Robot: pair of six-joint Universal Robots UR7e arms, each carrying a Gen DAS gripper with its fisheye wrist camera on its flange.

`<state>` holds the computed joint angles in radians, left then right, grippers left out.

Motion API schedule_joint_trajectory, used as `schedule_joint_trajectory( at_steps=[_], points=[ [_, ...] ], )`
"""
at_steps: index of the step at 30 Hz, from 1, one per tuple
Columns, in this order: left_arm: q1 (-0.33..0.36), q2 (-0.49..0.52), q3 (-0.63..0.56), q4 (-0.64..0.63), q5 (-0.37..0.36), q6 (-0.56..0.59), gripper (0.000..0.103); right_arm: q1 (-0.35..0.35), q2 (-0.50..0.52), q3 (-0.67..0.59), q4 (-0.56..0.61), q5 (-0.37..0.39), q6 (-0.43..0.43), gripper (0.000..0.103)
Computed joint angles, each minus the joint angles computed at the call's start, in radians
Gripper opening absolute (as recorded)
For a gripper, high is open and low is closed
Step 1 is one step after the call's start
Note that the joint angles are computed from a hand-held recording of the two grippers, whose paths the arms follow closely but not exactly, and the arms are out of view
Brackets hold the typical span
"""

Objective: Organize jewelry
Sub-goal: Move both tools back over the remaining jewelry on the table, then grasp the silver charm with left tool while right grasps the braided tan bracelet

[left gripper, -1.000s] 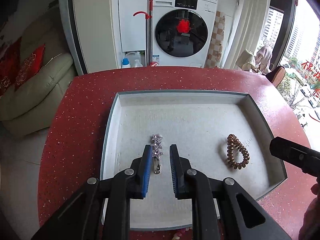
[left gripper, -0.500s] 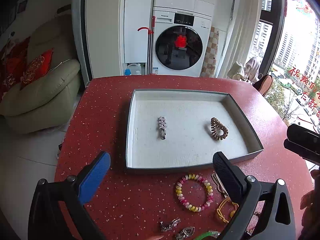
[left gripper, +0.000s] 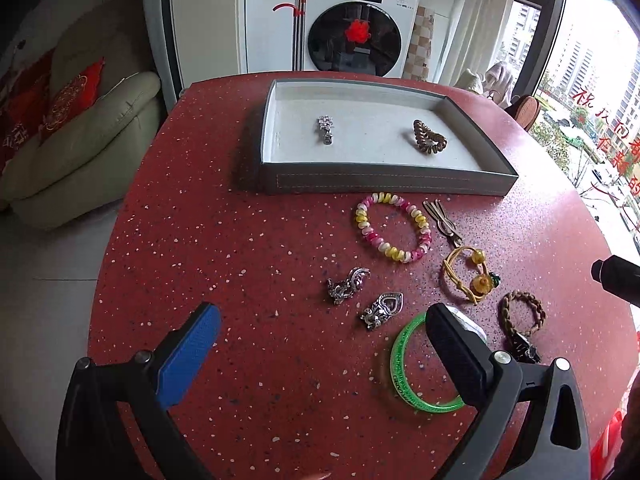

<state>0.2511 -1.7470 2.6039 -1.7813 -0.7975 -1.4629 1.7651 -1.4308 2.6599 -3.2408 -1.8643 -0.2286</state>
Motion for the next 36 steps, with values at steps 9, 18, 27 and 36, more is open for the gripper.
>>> schedule_joint_trajectory(
  at_steps=[9,18,27,36],
  points=[
    [0.048,-0.048,0.01,0.103,0.049,-0.038,0.103,-0.018,0.058,0.023,-0.053,-0.129,-0.038,0.102],
    [0.114,0.009,0.016,-0.046,0.072,0.112,0.103,-0.041,0.096,0.001,-0.046,-0.167,-0.033,0.082],
    [0.16,0.094,0.015,-0.181,0.079,0.221,0.103,-0.019,0.167,-0.028,-0.056,-0.224,-0.055,0.07],
    [0.189,0.138,0.016,-0.267,0.064,0.27,0.098,0.076,0.302,-0.047,-0.155,-0.379,-0.153,0.06]
  ],
)
